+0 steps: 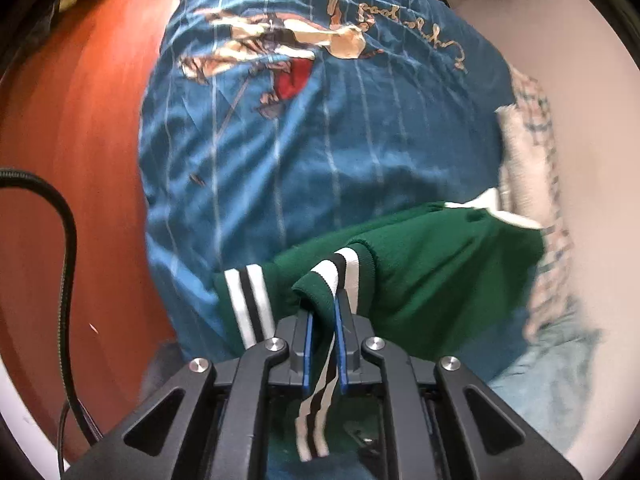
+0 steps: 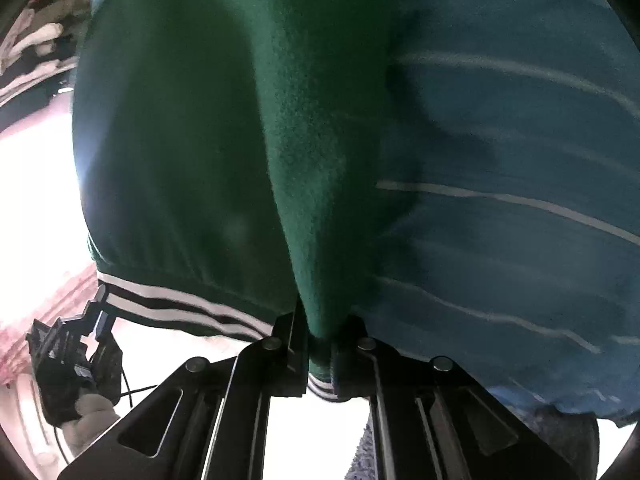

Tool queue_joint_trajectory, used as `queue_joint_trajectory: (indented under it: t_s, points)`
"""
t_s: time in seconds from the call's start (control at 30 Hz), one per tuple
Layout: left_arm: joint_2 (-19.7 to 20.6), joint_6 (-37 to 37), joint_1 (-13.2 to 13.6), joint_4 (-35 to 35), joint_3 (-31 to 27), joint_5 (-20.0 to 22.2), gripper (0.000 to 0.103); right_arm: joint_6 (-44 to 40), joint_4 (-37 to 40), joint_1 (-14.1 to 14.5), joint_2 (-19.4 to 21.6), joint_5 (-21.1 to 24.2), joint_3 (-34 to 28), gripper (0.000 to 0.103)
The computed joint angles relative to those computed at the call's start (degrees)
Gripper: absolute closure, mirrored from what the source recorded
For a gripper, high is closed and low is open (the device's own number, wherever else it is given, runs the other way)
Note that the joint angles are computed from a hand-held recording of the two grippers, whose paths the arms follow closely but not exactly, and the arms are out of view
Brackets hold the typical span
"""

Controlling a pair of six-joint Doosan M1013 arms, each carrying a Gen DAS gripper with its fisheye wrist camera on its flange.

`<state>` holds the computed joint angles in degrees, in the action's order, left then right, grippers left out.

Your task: Fold large clothes

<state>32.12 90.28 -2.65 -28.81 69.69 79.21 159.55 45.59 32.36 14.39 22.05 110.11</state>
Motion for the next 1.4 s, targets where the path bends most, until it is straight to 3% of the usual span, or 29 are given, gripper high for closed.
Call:
queue_joint_trajectory:
  t_s: [0.13,0.27,0.43,0.57,0.63,0.7,0.73,0.77,0.83,0.97,1.13,1.17,1.3,1.4]
  points:
    - [0.1,0.73,0.08,0.15,0.64,2.41,0.096,3.22,-2.35,-0.27,-1.71,1.68,1.59,0.096]
    - [2.76,2.03,-1.03,9.92,3.48,1.49,0.091,-1.07,1.15,-1.74,0.32,8.44,1.89,0.095]
    - [4.74,3.38,-1.43,15.06,2.95,2.62,0.089,-9.68,6.58,-3.69,0.35,11.1,2.24,0.09]
    - [2.02,7.44,-3.05,22.62,2.46,-0.11,0.089,-7.71,-0.04,-4.04,-0.95,12.31,0.76,0.086]
    - [0.36,9.55,-3.96,25.6,2.24,-2.65,0.086,-3.65,-5.43,-4.48,-2.37,13.02,0.23,0.073]
    - [-0.64,11.56,-4.97,26.99,1.7,-4.54,0.067,1.07,-11.5,-4.46,-4.56,13.0,0.15,0.065]
    - [-0.99,12.57,-5.56,27.6,1.5,-5.53,0.033,3.53,-15.45,-5.25,-5.87,13.89,0.11,0.064]
    - [-1.13,13.67,-6.43,28.23,0.92,-6.44,0.007,6.33,-19.7,-6.06,-7.15,14.47,0.15,0.063]
    - [-1.29,16.05,-8.02,27.6,-0.02,-8.69,0.006,9.94,-25.56,-7.44,-8.67,14.93,0.0,0.056]
    - [0.85,21.5,-13.28,24.37,-3.77,-12.01,0.006,14.7,-34.96,-13.59,-11.82,17.47,1.27,0.052]
    - [8.26,28.63,-19.95,17.22,-13.91,-11.04,0.006,19.9,-44.18,-23.04,-13.85,18.37,5.37,0.047]
    - [10.28,29.55,-21.36,16.76,-16.83,-10.11,0.006,22.56,-46.07,-23.2,-12.29,17.8,4.58,0.046]
    - [18.4,33.21,-25.47,13.54,-28.57,-1.52,0.006,22.44,-46.45,-30.76,-11.82,13.72,7.85,0.044]
    - [23.7,35.26,-27.63,12.13,-36.55,6.03,0.006,23.06,-46.36,-33.22,-11.03,11.56,8.52,0.044]
